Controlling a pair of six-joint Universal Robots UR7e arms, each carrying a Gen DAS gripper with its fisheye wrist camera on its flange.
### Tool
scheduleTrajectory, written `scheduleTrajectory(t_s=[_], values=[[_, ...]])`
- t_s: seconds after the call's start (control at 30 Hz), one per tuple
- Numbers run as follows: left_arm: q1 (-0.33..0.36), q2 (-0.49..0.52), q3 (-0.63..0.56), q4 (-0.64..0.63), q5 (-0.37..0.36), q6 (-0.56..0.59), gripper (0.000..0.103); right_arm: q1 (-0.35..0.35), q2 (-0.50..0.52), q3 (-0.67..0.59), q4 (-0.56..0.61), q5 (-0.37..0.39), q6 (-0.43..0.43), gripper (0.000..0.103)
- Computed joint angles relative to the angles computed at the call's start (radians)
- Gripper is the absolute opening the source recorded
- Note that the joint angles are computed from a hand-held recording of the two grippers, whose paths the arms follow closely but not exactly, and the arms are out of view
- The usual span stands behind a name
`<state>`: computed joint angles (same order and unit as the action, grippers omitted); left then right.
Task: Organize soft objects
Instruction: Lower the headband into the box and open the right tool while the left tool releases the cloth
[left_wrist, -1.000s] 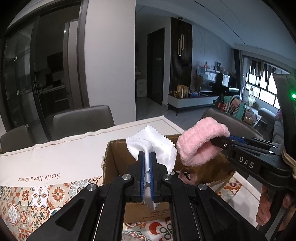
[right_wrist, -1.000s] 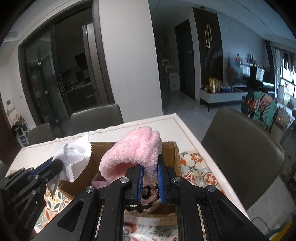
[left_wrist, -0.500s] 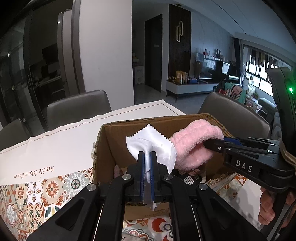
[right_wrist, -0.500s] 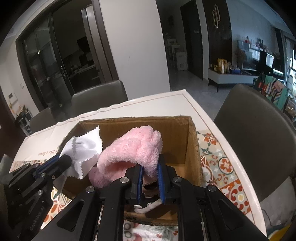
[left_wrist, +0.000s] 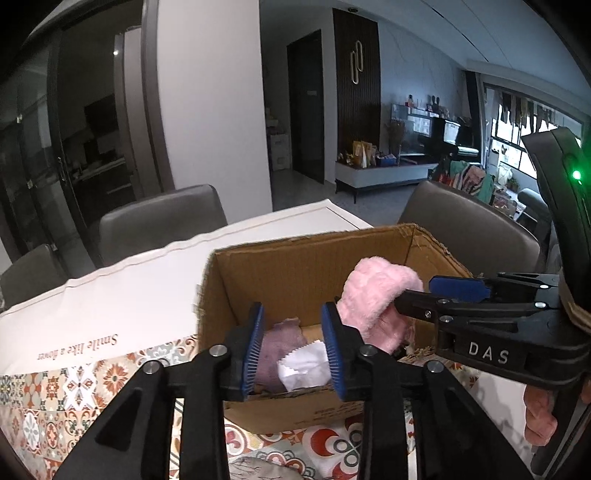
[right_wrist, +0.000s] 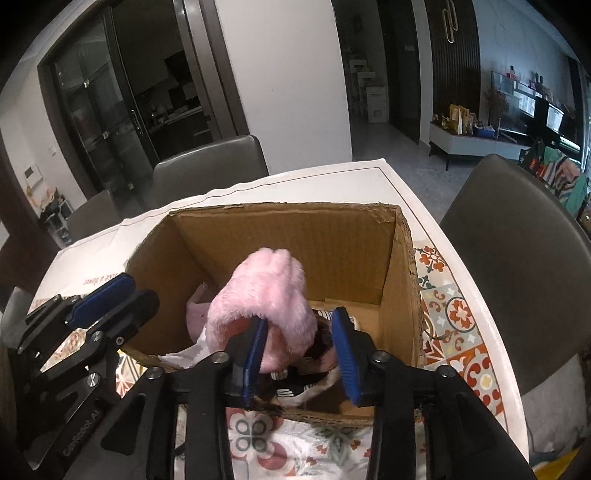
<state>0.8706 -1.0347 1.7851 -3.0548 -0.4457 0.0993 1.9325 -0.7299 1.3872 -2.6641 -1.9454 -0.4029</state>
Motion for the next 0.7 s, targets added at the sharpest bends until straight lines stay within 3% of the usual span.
scheduleTrajectory(t_s=[0.23, 0.43, 0.7], values=[[-0.009, -0.04, 0.018, 0.009, 0.026, -0.054, 0.037, 0.021, 0.005, -0.014, -0.002, 0.033, -0.013, 0.046], [-0.028, -0.047, 0.037, -0.025, 0.075, -0.021, 0.039, 0.051, -0.003, 0.02, -0.102, -0.016, -0.051, 0.046], [-0.082, -0.076, 0.117, -0.119, 0.143, 0.023, 0.047, 0.067, -0.046, 0.089, -0.185, -0.026, -0.041, 0.046]])
